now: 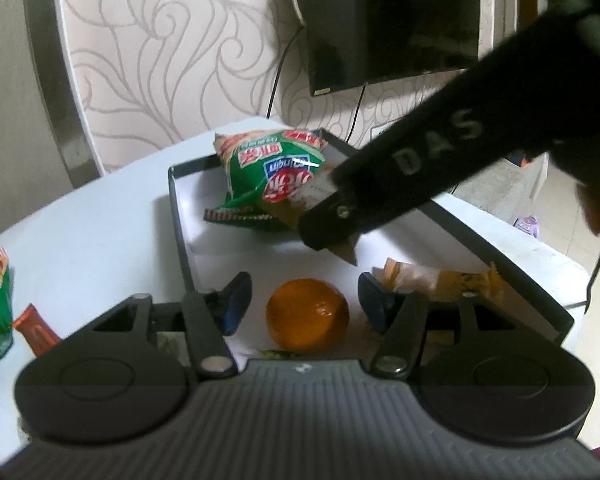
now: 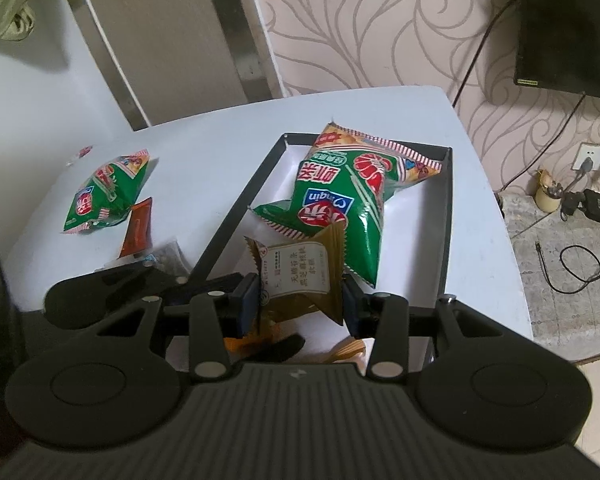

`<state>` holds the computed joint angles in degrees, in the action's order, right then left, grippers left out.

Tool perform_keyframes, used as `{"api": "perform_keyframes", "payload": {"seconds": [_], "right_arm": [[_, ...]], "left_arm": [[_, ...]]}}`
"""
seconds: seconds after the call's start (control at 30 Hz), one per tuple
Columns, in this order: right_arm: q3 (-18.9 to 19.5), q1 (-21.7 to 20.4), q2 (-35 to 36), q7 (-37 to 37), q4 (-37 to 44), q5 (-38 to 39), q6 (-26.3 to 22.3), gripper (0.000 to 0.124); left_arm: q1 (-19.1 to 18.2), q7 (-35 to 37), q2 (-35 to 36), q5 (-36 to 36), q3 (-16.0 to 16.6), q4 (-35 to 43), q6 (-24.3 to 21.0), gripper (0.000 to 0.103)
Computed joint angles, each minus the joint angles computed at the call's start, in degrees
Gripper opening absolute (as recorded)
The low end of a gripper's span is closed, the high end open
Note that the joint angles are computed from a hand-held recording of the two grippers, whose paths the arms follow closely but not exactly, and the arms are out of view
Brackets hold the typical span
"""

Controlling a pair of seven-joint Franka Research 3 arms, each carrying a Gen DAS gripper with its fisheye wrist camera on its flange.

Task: Organize snacks
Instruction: 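Open the left tool to drop the orange while the right tool releases the tan packet, then withdraw both tools from the box toward the loose snacks on the table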

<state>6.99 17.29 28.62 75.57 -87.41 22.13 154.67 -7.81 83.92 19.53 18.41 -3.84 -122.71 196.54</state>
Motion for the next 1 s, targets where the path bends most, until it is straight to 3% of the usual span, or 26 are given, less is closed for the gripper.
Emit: {"api": "perform_keyframes", "payload": {"seconds": [0.13,0.33,0.5,0.73,1.0], "right_arm": [[-0.04,0.07,0.14,0.45,0.10,0.22,0.23,0.050],[0.55,-0.14,-1.29,2.23,-1.94,2.60,2.65,0.065],[-2.59,3.25,-3.85,7.72,-4.80,-2.39,5.56,0.065],[-2.78,6.30,-6.17,12.69,-7.16,-7.47,7.56,0.063],[-2.17,9.43,-6.33,16.29,-7.60,-10.83,6.99,0.053]], "left_arm": [[0.68,0.43,-0.78,0.75,-0.46,-1.40,0.97,0.063],[5.26,-1.15,-1.82,4.89,-3.31,-3.76,4.16,0.063],[9.10,-4.62,-3.09,9.50,-4.87,-5.52,6.77,0.062],[13.54,-9.04,-6.97,15.95,-3.20,-9.02,10.89,0.062],[18.75,-11.41,-9.30,22.29,0.60,-11.10,11.27,0.062]]}}
